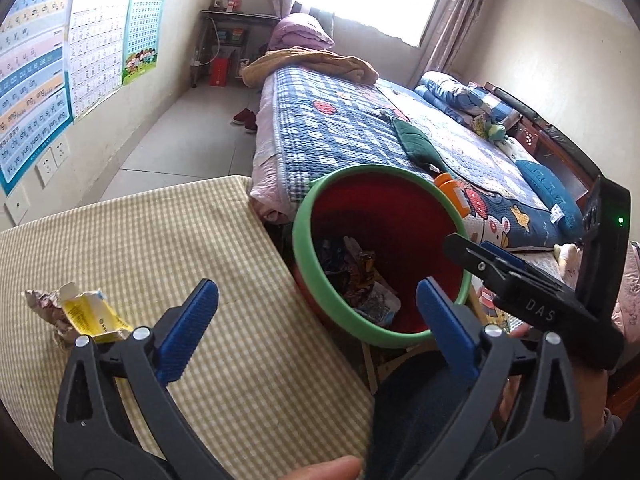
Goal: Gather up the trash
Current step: 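Move both grippers back over the remaining wrappers on the table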
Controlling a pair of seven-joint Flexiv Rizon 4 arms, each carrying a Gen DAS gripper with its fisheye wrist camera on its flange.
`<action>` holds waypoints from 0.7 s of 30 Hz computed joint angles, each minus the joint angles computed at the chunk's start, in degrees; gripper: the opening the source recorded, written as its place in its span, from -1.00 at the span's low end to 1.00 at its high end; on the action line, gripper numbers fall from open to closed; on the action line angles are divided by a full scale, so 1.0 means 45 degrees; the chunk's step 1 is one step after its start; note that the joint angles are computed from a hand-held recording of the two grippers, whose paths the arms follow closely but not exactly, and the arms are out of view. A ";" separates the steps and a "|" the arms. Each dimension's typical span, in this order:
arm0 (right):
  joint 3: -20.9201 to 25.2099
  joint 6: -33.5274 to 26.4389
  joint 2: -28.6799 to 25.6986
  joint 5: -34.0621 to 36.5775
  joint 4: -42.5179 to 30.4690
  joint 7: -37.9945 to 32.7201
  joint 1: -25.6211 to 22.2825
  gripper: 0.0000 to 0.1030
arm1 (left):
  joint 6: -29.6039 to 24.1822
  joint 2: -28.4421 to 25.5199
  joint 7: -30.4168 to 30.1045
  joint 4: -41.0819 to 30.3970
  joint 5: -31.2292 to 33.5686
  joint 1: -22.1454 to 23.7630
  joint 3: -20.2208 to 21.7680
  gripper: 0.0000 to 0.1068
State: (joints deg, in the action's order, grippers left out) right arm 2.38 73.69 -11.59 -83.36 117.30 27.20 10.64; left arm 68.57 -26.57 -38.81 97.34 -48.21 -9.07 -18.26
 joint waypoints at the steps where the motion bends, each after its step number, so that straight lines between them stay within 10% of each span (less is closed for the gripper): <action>1: 0.0079 -0.0069 -0.0100 0.0143 -0.0126 -0.0189 0.0118 0.70 | 0.0079 0.0117 0.0017 0.0179 -0.0131 0.0093 0.0029 0.82; 21: -0.0191 -0.0746 -0.2781 0.3309 -0.3338 -0.4526 0.3377 0.86 | 0.2005 0.1237 0.0785 0.2361 -0.3309 0.1709 0.1145 0.82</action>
State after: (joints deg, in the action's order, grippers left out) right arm 1.52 70.34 -24.11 -68.47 102.28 6.84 25.83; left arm 77.59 -21.01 -35.27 107.96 -63.10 -1.38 -13.11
